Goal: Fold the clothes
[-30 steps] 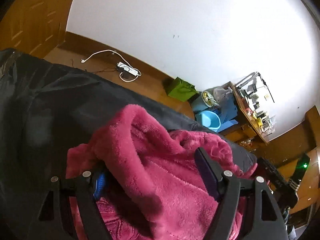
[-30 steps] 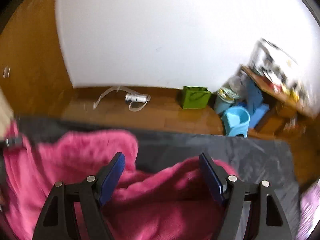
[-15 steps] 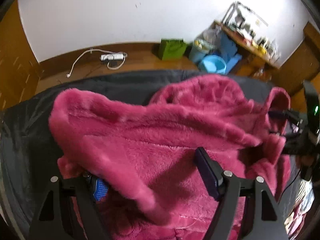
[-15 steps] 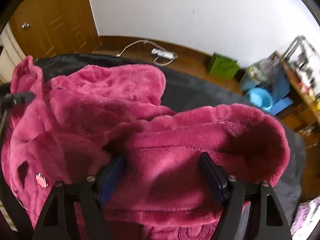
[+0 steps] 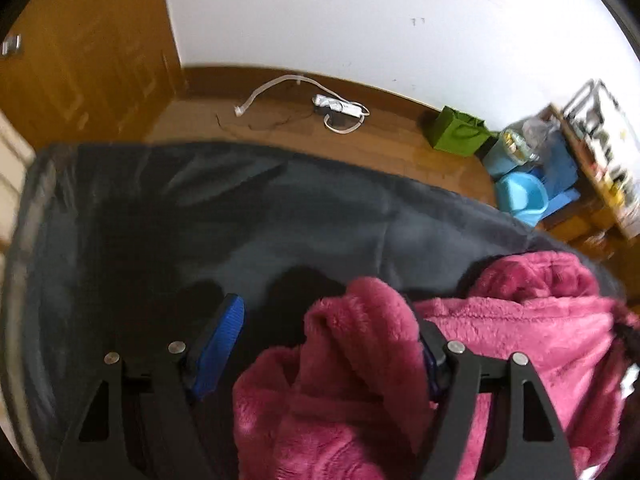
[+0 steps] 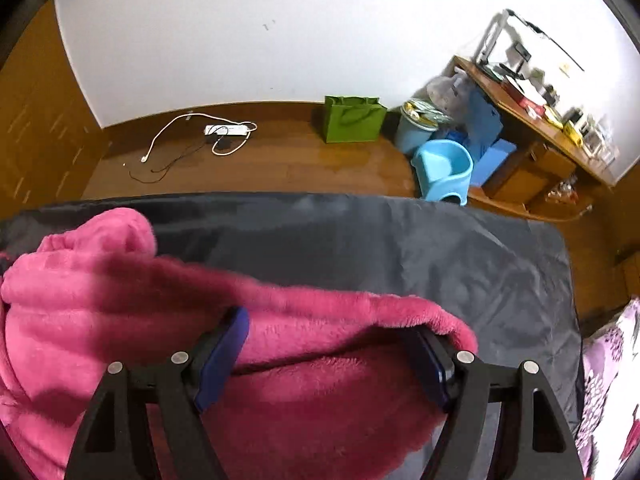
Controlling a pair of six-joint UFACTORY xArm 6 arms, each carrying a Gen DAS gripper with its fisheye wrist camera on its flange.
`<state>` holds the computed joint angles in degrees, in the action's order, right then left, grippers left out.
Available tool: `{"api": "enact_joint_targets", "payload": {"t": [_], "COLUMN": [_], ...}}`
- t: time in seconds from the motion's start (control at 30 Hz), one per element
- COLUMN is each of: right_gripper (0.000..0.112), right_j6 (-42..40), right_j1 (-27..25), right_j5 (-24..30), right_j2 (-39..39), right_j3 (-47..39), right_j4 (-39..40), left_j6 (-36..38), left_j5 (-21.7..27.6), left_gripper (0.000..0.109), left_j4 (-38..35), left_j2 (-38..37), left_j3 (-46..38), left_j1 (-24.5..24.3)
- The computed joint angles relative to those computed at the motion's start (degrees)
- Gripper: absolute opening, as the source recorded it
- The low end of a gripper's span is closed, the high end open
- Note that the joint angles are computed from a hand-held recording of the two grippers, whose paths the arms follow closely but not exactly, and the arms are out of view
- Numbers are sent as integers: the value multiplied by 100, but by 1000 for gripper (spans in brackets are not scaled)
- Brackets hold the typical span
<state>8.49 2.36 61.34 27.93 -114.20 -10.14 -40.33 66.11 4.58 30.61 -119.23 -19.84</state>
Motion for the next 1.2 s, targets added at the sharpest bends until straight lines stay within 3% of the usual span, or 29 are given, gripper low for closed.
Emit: {"api": "enact_joint_targets", "payload": {"t": [0.07,0.17,0.3,0.53,0.7,0.9,1.2], "right_gripper": [78,78,79,79,79,79,80], "right_j6": [-133,-381,-654,-1045,-1230,-1247,-1221], "right_j1": [39,165,362,414,504,651,902], "right_j5": [-520,-1273,-1593,-1082,-434,-347,-635], "right_j2": [-341,-924,-1453,-2491,-3044,-3298,-2617], "right_j3": [543,1265,1755,2877,3588,3997,3456], "right_j4": [160,529,1110,1745,1507,1740,1591], "left_j6": [76,369,651,1210,1650,1772,1854], "left_j5": [-358,-496,-564,-694,-501,211,510], "left_gripper": [79,79,79,79,79,79,79], "left_j4": [-124,-53,-171,-961,-1414,-955,-734], "left_j2": [-311,-580,-961,-1989,-2566,-2196,-1897], "left_j3": [465,680,985,2191,2782,2085,1308], "left_j1": [16,-58,-122,-334,-661,-1117,-1248]}}
